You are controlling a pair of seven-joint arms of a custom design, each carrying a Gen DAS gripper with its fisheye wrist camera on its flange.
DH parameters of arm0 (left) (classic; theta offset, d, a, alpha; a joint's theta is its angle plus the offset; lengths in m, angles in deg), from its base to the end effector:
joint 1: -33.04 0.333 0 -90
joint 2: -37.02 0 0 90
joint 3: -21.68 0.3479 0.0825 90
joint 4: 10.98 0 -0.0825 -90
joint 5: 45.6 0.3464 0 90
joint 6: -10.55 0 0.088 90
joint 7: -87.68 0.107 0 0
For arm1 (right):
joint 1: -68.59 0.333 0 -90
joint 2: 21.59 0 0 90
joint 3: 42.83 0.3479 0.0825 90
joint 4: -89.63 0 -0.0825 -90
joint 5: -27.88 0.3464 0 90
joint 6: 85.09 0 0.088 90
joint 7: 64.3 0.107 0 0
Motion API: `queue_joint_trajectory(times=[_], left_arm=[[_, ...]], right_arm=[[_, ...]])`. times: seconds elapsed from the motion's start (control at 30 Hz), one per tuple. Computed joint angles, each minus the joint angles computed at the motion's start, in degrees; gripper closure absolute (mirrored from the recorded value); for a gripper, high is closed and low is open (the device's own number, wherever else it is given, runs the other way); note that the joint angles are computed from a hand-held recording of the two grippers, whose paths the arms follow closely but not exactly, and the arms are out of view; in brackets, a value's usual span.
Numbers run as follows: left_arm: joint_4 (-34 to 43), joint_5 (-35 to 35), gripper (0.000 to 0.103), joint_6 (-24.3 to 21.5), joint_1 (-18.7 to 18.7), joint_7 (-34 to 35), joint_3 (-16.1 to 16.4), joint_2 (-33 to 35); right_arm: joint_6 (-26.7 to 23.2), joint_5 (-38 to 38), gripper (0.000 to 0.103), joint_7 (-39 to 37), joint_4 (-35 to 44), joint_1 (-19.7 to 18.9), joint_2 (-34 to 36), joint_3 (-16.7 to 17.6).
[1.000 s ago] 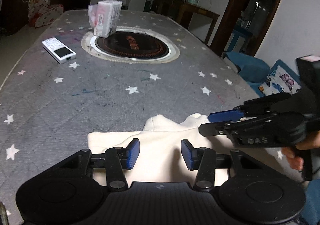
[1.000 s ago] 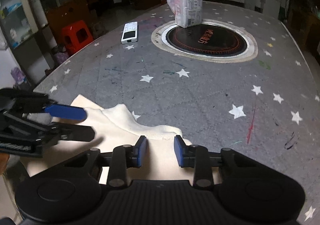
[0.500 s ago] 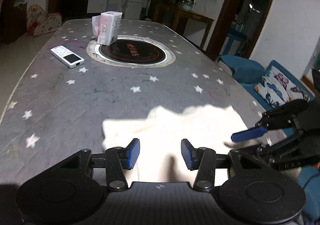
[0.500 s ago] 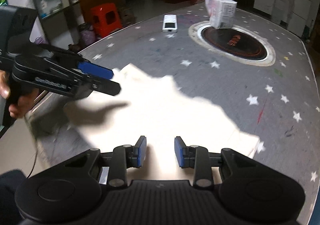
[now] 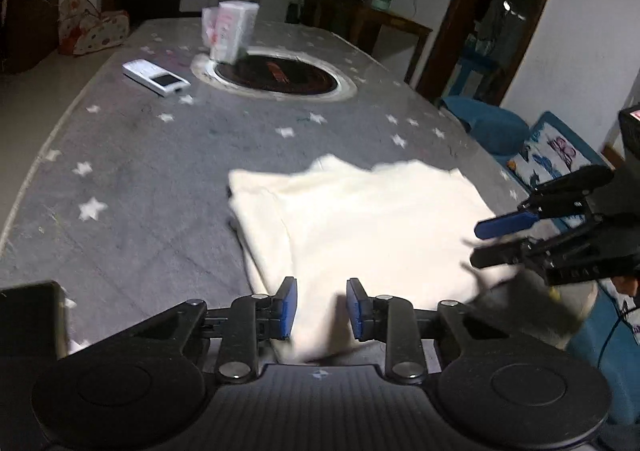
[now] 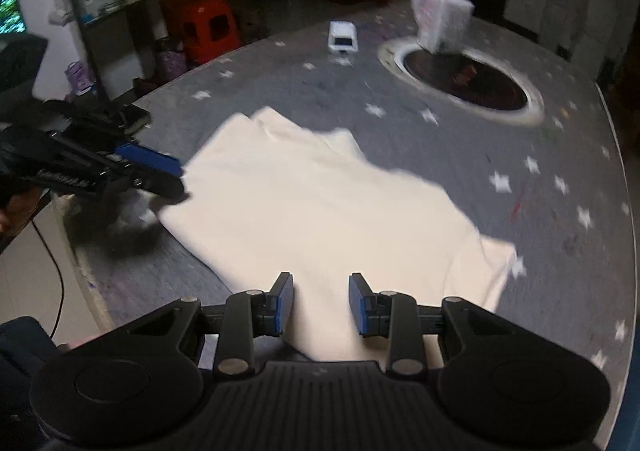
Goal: Fold clothes
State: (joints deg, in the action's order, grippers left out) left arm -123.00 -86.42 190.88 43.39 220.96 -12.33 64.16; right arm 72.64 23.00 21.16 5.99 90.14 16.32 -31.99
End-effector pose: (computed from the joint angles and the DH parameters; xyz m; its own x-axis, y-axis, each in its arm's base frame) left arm 0.6232 -0.1549 0.3889 -0.3692 -0.9022 0.2229 -0.7080 0.1177 -0.6964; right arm 0.6523 0.3714 0.4177 0.5918 -0.8060 0.0049 -0.6425 -0.4754 -0.6011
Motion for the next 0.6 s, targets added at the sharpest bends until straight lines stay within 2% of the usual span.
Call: queue_joint_trajectory(times=[0.03, 0.1, 0.17, 0.27, 0.37, 0.47, 0.6], left_arm=[[0.13, 0.45, 0.063, 0.41, -1.18, -0.9, 1.51, -0.33], [1.3, 2.53, 0.05, -0.79, -6.61, -6.51, 8.53, -1.0], [2.65, 3.75, 0.049, -2.06, -8.49, -10.35, 11.56, -0.71], [4.36, 6.69, 0.041, -3.52, -12.08, -16.61, 16.84, -0.21], [5.48, 9.13, 0.037, -4.36, -13.14, -20.94, 19.03, 0.37], [6.19, 11.14, 0.033, -4.79, -13.41, -23.97, 19.77, 0.76], [6.83, 11.57, 0.027, -5.11, -11.71, -25.76, 18.01, 1.21]], right_arm=[[-0.32, -0.05, 0.073, -1.02, 1.04, -0.06, 0.5, 0.62], [-1.44, 0.27, 0.073, -3.49, 3.91, -0.05, 2.0, 2.06], [-3.65, 1.18, 0.073, -7.09, 8.1, 0.13, 4.46, 3.94], [-6.7, 2.21, 0.071, -12.55, 14.06, 1.61, 7.92, 5.09], [-8.96, 3.52, 0.06, -16.32, 19.44, 3.69, 11.04, 5.09], [-10.44, 4.24, 0.06, -18.86, 23.61, 5.88, 13.62, 4.27], [-10.83, 3.37, 0.06, -20.85, 26.78, 8.9, 15.94, 2.02]])
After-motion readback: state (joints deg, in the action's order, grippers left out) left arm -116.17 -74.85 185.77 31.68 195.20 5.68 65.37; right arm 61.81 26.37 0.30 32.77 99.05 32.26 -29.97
